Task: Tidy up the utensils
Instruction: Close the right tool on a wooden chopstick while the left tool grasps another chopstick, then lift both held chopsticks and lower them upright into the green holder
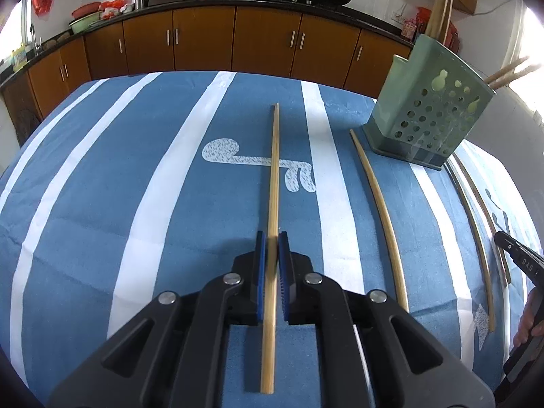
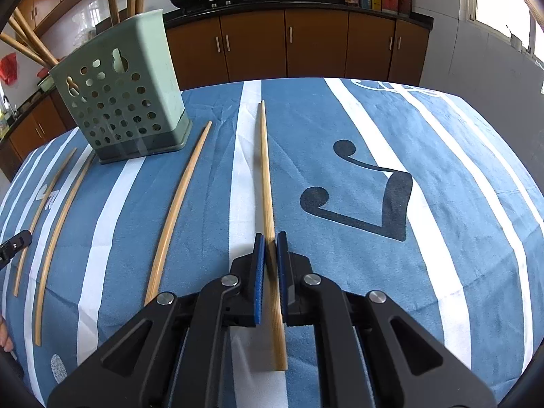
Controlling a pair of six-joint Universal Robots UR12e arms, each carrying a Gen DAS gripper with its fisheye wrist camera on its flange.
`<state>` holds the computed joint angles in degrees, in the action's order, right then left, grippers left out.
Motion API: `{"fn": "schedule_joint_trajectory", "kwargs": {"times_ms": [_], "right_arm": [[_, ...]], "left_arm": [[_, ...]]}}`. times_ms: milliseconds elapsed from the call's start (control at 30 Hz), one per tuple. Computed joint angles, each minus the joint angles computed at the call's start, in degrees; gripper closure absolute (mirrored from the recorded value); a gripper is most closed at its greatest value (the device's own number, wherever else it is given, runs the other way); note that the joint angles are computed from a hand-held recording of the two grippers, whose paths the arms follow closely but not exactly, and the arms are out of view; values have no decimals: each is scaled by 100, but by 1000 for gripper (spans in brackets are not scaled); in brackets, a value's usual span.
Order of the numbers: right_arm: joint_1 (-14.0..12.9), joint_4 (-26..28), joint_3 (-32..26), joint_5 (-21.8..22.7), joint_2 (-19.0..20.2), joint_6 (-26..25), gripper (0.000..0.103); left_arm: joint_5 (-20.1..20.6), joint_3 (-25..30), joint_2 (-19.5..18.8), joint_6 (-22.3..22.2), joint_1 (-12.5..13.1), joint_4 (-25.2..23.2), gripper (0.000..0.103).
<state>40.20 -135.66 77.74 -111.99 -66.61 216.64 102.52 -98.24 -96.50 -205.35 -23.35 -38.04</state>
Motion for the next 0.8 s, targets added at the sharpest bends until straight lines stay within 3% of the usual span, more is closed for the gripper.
{"fn": "schedule_joint_trajectory", "kwargs": {"times_ms": [800], "right_arm": [[6, -9, 17, -3, -7, -1, 93]], "left_arm": [[-171, -63, 34, -83, 49, 112, 92]]}}
